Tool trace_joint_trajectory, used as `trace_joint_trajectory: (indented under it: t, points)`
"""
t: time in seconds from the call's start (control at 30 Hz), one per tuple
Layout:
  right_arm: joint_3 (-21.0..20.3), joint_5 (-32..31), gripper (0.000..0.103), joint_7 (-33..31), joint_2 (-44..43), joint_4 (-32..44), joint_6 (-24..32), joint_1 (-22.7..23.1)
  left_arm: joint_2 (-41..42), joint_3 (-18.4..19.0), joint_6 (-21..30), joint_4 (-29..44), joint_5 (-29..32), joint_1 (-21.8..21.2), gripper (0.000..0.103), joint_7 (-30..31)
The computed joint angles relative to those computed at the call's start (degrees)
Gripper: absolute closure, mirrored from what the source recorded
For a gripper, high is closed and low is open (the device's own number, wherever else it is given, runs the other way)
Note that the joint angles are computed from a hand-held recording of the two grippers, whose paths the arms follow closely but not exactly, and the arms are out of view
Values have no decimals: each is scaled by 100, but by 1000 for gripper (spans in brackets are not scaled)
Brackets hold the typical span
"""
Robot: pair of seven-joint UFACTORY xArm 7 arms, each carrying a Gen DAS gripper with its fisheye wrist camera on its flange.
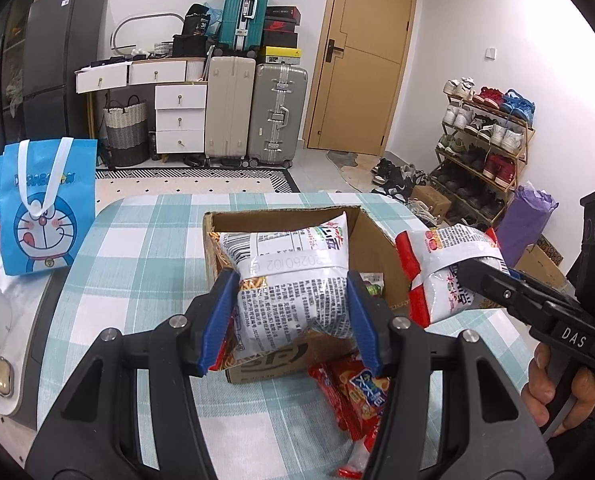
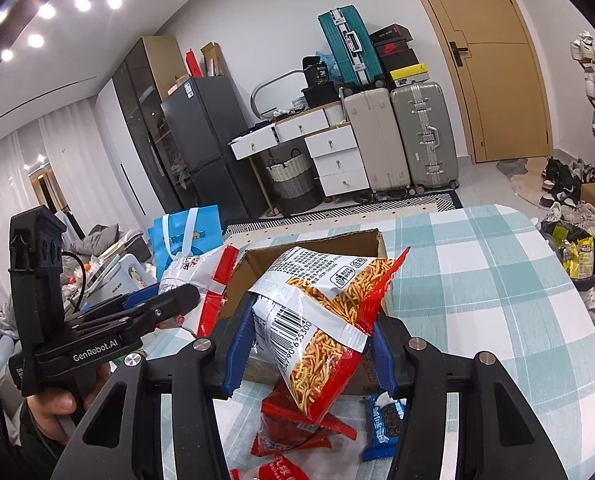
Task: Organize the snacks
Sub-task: 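Lift both held bags and carry them over the cardboard box, then open both grippers to drop the bags into the box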
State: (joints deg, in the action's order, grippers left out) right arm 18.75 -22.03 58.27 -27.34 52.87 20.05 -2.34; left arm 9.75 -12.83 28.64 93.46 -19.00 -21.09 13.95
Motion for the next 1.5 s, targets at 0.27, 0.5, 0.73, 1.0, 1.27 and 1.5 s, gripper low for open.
trace_joint_trajectory:
  t: [0.27, 0.5, 0.73, 1.0, 1.27, 1.5]
  points:
    - [-142, -55, 51, -113, 343, 212, -6, 2, 534, 62, 76, 590, 617, -203, 51, -387]
    - [-284, -93, 51, -190, 611, 330, 9, 93, 1060, 112, 273, 1205, 1043, -346, 51, -639]
    - [-425, -150, 51, -295, 905, 517, 65, 214, 1467, 219, 389, 1624, 1358, -491, 51, -868]
    - [-542, -339, 51, -350, 1304, 829, 282, 394, 1830, 269, 543, 1962, 1519, -541, 51, -972]
    - [-743, -435, 51, -416, 1600, 1048, 501, 632, 2033, 374, 608, 2183, 1742, -650, 50, -1094]
    - [-831, -480, 42, -457, 1447, 913, 438, 697, 2060, 313, 703, 2239, 1626, -571, 50, -1086]
